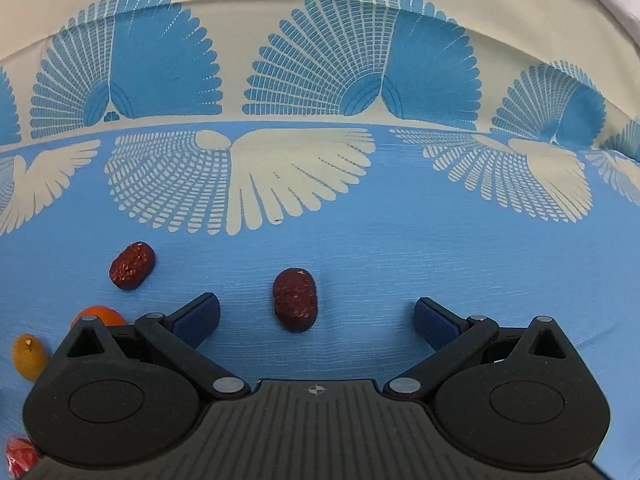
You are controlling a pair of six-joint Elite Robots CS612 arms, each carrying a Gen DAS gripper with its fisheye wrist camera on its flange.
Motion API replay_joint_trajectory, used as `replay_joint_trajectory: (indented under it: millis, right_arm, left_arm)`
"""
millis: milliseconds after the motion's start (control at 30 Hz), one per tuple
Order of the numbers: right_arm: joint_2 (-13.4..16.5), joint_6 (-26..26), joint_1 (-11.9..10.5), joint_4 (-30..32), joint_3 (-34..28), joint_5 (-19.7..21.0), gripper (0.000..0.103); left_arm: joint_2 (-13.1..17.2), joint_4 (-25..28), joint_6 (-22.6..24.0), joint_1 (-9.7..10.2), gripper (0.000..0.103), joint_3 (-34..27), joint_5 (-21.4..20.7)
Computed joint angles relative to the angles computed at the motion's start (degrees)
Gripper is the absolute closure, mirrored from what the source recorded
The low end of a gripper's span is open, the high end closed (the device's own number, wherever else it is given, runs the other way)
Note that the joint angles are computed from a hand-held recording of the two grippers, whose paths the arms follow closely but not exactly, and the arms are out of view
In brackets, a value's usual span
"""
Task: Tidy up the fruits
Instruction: 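Grasp a dark red date with the right tool while the left tool grasps a red wrapped fruit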
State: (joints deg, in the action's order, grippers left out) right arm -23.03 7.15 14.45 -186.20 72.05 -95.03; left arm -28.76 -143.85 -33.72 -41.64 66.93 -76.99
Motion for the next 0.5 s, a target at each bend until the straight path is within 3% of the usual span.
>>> replay_joint_trajectory:
  millis: [33, 67, 100, 133, 167, 233, 300, 500]
  right_arm:
    - [-0.1, -0.3, -0.1, -0.2, 0.2, 0.3, 0.012]
    - [-0.3, -0.7, -0.1, -1.3, 0.7, 1.1, 0.040]
    - [-0.4, -1.5, -0.1, -2.6, 1.1, 1.1, 0.058]
    - [-0.8, -2.4, 0.1, -2.9, 1.6, 0.9, 0.081]
    - [-1.1, -3.2, 0.2, -2.5, 1.9, 0.5, 0.081]
    - [-1.7, -3.1, 0.3, -2.0, 2.6, -0.6, 0.081]
    - [-2.9, -1.4, 0.4, -2.7, 4.4, -1.6, 0.081]
    - [-10.4, 1.0, 0.7, -14.4, 17.5, 0.2, 0.080]
  left_arm:
    - [-0.1, 0.0, -0.3, -0.02, 0.002, 0.1, 0.0]
    - [-0.5, -0.1, -0.6, -0.05, 0.015, 0.5, 0.1]
    - [-0.9, -0.7, -0.5, -0.17, 0.026, 1.1, 0.5]
    - [-1.4, -1.1, 0.1, -0.23, 0.057, 1.6, 0.1]
    - [-1.9, -1.2, 1.4, -0.11, 0.071, 1.8, -1.6]
    - [-2.6, -1.3, 1.2, 0.03, 0.071, 2.4, -3.9]
    - [-3.8, -2.5, 1.5, -0.34, 0.071, 4.0, -3.2]
    - [-11.1, -8.5, 0.2, -1.93, 0.071, 14.4, 0.2]
